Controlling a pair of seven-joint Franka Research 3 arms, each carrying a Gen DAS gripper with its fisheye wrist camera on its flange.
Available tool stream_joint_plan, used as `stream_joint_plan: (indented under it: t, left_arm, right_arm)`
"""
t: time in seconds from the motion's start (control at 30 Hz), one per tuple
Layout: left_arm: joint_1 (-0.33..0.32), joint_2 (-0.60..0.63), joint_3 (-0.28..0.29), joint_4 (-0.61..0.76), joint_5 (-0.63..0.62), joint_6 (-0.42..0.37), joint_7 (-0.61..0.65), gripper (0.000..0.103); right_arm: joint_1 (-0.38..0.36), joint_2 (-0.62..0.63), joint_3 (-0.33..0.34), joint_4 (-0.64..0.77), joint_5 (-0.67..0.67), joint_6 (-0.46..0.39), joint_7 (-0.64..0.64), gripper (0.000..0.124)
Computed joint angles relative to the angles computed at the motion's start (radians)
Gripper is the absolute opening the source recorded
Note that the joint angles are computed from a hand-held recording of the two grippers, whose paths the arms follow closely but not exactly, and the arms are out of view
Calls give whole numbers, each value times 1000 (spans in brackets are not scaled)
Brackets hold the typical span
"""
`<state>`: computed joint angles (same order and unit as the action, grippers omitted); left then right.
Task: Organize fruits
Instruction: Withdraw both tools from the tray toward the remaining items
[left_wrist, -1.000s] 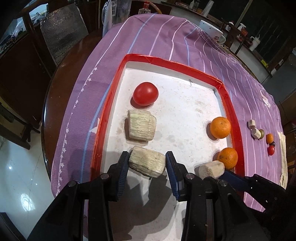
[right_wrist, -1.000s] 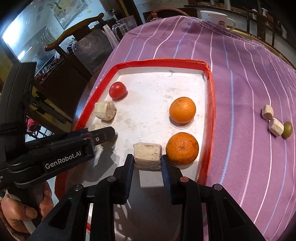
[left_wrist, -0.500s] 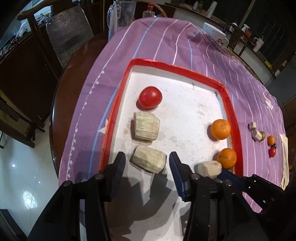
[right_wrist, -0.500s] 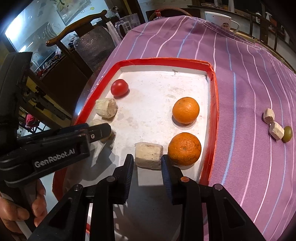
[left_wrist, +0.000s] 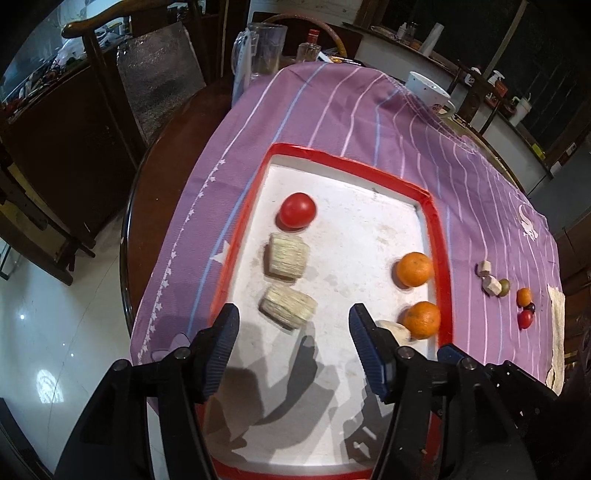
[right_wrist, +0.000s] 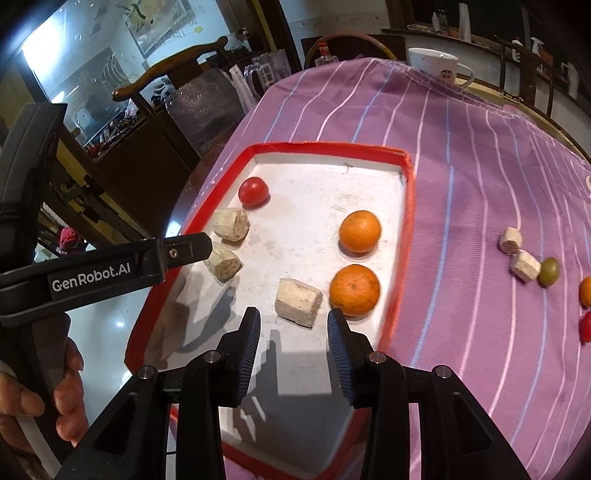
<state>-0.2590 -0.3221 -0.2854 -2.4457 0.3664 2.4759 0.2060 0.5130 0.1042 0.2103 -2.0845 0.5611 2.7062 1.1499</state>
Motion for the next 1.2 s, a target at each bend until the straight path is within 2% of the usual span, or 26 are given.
stream_joint_plan:
  t: [0.27,0.6,0.93,1.2]
  left_arm:
    - [-22,48,-38,92,40,-47,-46,61]
    - [-81,185,-68,277,130,-113,-106,62]
    - [-159,365,-53,442,184,-105,-155,63]
    - [-225,511,-25,577,184,-110,-132,63]
  right_arm:
    - [-29,-93,-29,-85,69,9,-45,43]
    - [-81,-189,-90,-172,109,1,-81,43]
    - [-178,-209,-152,-215,54,-36,-54,43]
    - [-257,-162,-191,-180,67,-59,-56,43]
